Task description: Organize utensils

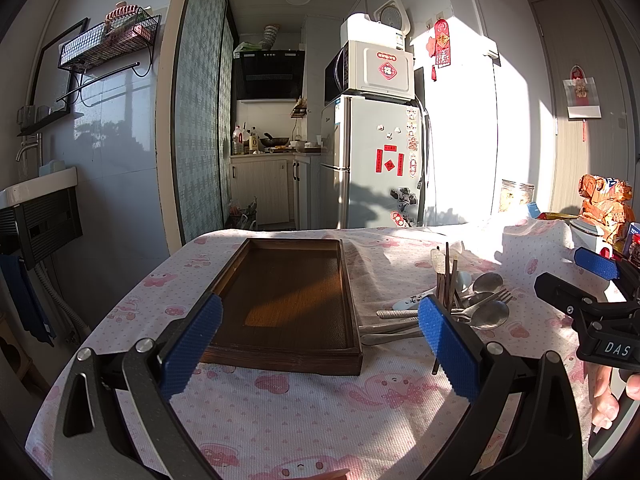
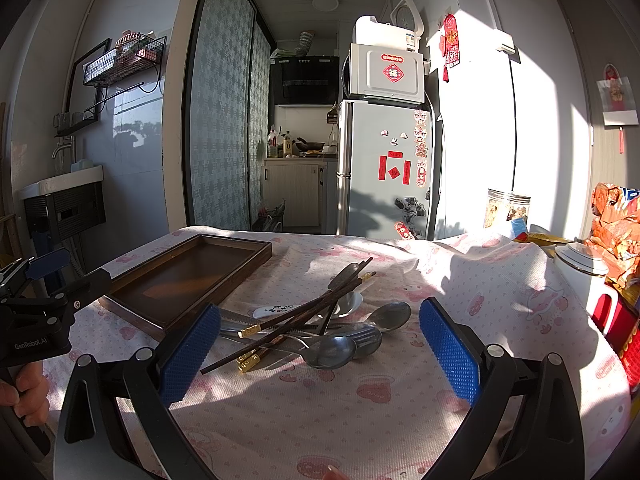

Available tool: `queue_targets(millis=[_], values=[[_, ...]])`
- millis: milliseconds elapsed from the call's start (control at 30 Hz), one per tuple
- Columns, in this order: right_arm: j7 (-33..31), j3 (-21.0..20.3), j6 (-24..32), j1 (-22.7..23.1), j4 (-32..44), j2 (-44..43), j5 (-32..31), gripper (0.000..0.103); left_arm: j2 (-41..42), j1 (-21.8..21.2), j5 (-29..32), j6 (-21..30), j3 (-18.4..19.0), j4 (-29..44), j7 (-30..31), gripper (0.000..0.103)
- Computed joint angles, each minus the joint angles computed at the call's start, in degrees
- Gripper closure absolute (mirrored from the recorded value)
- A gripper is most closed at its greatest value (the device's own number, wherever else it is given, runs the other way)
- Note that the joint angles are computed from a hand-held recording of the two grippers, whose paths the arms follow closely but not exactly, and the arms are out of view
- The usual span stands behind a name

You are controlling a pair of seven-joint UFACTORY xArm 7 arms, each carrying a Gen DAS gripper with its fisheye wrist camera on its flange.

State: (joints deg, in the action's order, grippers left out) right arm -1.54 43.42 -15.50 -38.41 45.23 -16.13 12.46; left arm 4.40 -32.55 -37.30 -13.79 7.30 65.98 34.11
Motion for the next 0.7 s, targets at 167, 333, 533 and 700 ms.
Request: queue_targets(millis=[167,333,533,700], values=[[-0.08,0.00,0.00,0.02,0.00,0.01,0.08,0.003,0.00,0.03,-0.07,-0.01,-0.05,0.00,0.07,0.003],[-0.17,0.07,-0.05,-0.02,0.00,0.04,0.18,0.003,0.00,0.05,-0.10,-0.01,-0.07,0.01,0.10,0.003],[-0.38,0.15,-0.12,-0.04,-0.01,0.10,0.40,0.003,0.01,-0.03,-0.18,0.00,0.00,0.03,0.17,0.003],[-0.52,0.15,-0.12,0.00,0.00,0.12,0.55,0.003,0.01,-0.03,-0.18,0.00,0.00,0.03,0.17,0.003]])
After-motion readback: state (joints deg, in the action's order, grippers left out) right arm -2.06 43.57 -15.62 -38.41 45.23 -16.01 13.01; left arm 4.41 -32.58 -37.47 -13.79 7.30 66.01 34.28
